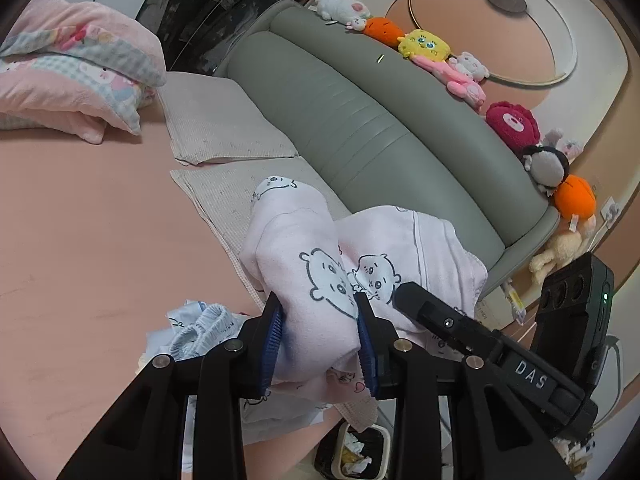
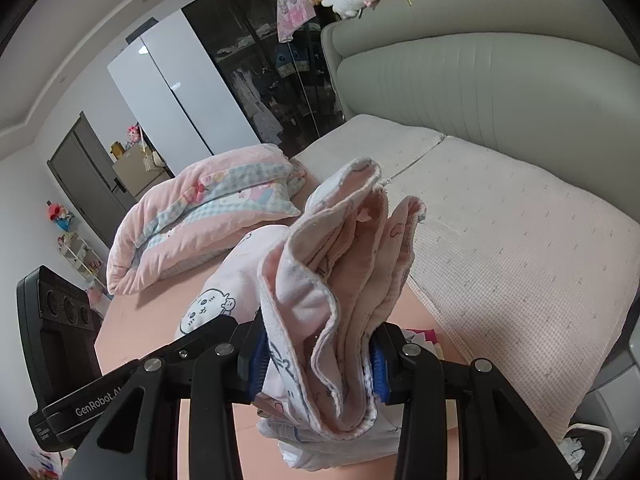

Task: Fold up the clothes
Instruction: 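Carry the folded pants bundle with both grippers toward the light-blue clothes stack, then lower the pants bundle with both grippers onto the top of the stack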

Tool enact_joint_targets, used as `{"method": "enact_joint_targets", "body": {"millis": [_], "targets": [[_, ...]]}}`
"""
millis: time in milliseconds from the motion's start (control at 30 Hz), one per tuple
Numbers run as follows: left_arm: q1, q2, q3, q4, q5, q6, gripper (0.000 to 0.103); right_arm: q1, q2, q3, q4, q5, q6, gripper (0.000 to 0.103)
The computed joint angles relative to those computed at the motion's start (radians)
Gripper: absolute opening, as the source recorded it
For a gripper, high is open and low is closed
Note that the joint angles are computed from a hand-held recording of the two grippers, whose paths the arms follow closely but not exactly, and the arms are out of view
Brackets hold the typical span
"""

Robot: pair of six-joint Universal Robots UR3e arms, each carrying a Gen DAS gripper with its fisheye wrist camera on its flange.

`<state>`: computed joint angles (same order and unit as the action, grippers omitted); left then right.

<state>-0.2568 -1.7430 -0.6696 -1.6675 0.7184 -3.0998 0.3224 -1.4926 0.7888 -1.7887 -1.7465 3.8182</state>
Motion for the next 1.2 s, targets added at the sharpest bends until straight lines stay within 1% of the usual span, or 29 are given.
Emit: {"method": "enact_joint_targets", "body": {"millis": [67,133,233,400,500,700,767,833,867,933,1000,1033,1100,1133,1167,1200], "targets": [[0.003,0.012,-0.035,0.015,0.002,0.007,0.031,-0.033,-0.032,0.069,-0.039,0.048,0.002,0.04],[0.027,0.05,-0.116,0.036,-0.015,0.013,0.031,-0.057,-0.053,0.127,-0.079,0.086,0.004,0.04],[0.063,0.09,-0.201,0.022,-0.048,0.034,0.031,-0.081,-0.081,0.207,-0.123,0.141,0.016,0.04],[0.1,0.171,-0.369,0.052,-0.048,0.068,0.031,-0.106,-0.149,0.358,-0.191,0.187,0.04,0.04],[0.131,0.223,-0.482,0.073,-0.066,0.085,0.031,-0.124,-0.178,0.433,-0.217,0.218,0.055,0.04],[0.176,0.266,-0.568,0.065,-0.083,0.129,0.031,-0.161,-0.232,0.57,-0.264,0.271,0.085,0.04],[0.162,0.267,-0.579,0.09,-0.042,0.132,0.032,-0.165,-0.225,0.573,-0.249,0.272,0.087,0.04],[0.133,0.272,-0.594,0.139,0.026,0.127,0.033,-0.146,-0.205,0.557,-0.221,0.243,0.079,0.04],[0.128,0.279,-0.607,0.155,0.039,0.129,0.033,-0.128,-0.186,0.536,-0.199,0.216,0.072,0.041],[0.13,0.29,-0.629,0.168,0.04,0.139,0.033,-0.09,-0.144,0.486,-0.152,0.154,0.059,0.043],[0.146,0.294,-0.639,0.146,0.025,0.156,0.034,-0.068,-0.114,0.45,-0.117,0.113,0.048,0.044],[0.155,0.296,-0.643,0.133,0.019,0.162,0.034,-0.072,-0.115,0.458,-0.121,0.12,0.047,0.044],[0.177,0.303,-0.648,0.096,-0.003,0.177,0.034,-0.104,-0.144,0.512,-0.159,0.175,0.048,0.046],[0.192,0.306,-0.645,0.065,-0.02,0.188,0.035,-0.121,-0.163,0.545,-0.183,0.204,0.05,0.047],[0.201,0.303,-0.631,0.031,-0.028,0.194,0.039,-0.134,-0.186,0.582,-0.211,0.226,0.048,0.048],[0.202,0.292,-0.603,-0.002,-0.016,0.189,0.053,-0.146,-0.212,0.619,-0.239,0.247,0.043,0.049]]}}
